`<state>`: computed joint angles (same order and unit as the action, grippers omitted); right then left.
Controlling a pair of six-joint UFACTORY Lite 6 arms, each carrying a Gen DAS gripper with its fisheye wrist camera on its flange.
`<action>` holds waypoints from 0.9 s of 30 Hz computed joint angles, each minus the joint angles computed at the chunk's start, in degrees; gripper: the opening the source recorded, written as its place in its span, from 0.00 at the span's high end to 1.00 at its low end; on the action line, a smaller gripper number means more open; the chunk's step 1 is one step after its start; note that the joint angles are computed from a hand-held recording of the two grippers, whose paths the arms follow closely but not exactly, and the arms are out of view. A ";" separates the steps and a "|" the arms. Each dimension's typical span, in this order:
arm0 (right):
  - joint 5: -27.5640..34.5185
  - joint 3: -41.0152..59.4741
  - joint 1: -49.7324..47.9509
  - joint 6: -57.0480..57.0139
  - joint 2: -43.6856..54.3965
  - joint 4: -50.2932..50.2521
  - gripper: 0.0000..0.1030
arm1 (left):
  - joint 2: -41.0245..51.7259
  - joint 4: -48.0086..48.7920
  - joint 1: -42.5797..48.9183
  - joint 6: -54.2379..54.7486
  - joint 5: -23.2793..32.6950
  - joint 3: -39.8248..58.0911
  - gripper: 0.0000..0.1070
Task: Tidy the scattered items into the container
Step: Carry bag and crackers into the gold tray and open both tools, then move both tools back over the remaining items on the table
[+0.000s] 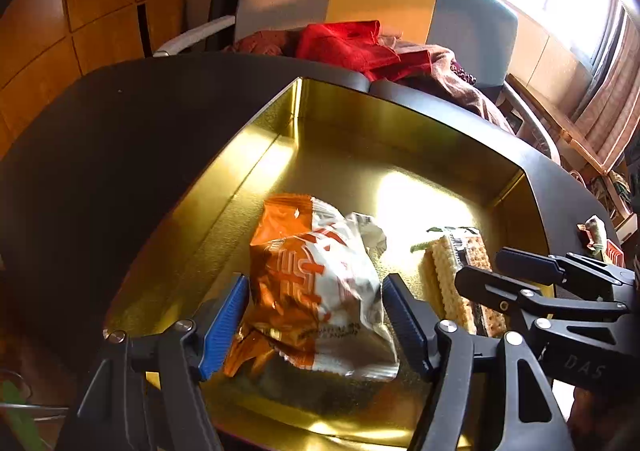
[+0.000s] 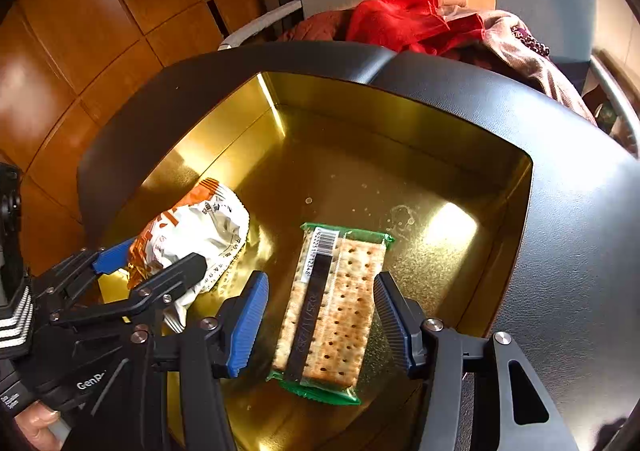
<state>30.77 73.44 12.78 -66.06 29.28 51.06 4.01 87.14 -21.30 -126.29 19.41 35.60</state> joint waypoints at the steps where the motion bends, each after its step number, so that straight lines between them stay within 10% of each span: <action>1: -0.37 -0.84 0.00 -0.59 -0.73 0.49 0.45 | -0.83 -1.24 -0.64 0.81 0.94 -0.34 0.34; 27: -1.52 -31.36 -24.18 -26.12 -33.04 17.64 0.35 | 1.84 -22.55 -27.78 17.46 24.80 16.62 0.34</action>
